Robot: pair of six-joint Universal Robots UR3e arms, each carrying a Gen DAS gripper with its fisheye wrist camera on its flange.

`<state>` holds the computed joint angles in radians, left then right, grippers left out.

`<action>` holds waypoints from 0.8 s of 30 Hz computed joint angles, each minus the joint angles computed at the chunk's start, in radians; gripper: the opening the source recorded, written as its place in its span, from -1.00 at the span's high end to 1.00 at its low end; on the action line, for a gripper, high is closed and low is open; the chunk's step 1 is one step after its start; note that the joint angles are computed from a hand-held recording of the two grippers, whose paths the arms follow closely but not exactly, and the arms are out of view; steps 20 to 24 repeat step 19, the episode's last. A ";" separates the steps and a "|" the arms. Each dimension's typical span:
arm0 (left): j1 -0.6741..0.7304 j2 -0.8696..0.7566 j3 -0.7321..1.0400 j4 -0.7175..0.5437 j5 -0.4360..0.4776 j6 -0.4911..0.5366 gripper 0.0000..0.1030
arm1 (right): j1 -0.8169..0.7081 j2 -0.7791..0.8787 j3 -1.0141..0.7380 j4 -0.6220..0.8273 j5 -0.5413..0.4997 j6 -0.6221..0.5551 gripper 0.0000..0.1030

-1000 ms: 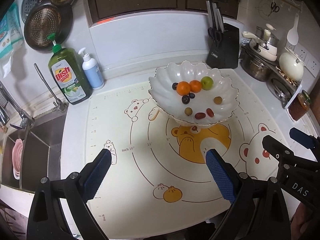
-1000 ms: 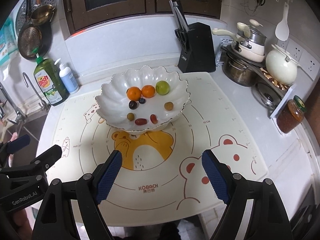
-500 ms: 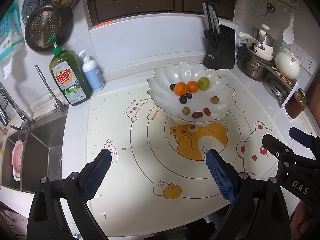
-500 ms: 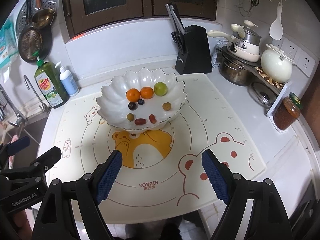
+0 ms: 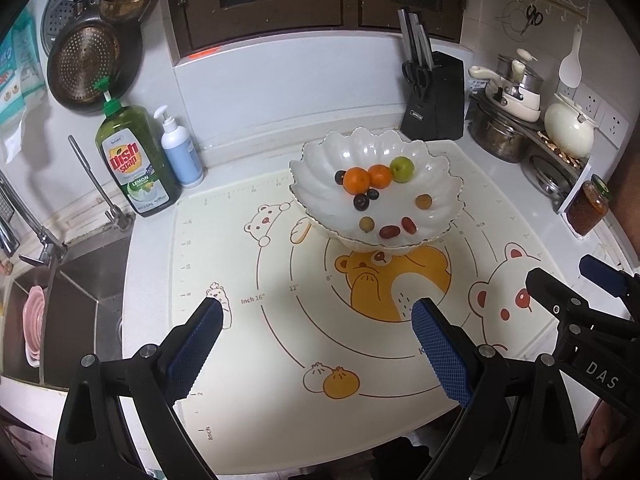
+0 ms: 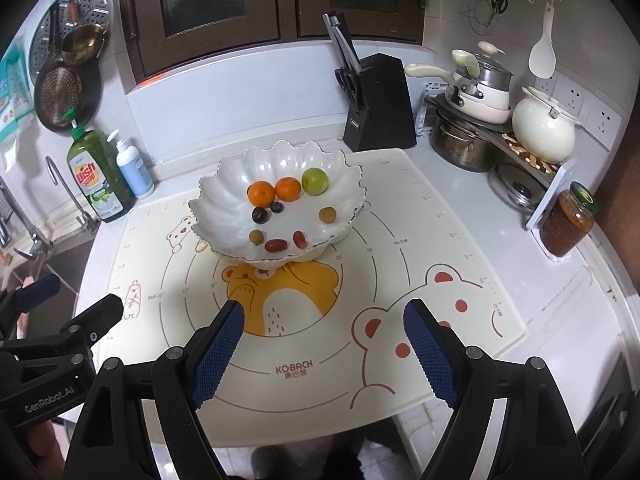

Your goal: Organize fruits

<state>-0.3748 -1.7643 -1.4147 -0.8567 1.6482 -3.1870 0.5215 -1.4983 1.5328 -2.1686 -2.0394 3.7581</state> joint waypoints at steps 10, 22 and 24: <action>0.003 -0.007 0.003 0.005 0.002 0.002 -0.87 | -0.002 0.005 -0.006 0.000 0.000 0.001 -0.60; 0.005 -0.014 0.007 0.008 -0.001 0.009 -0.87 | -0.002 0.006 -0.008 0.001 0.000 0.002 -0.60; 0.005 -0.014 0.007 0.008 -0.001 0.009 -0.87 | -0.002 0.006 -0.008 0.001 0.000 0.002 -0.60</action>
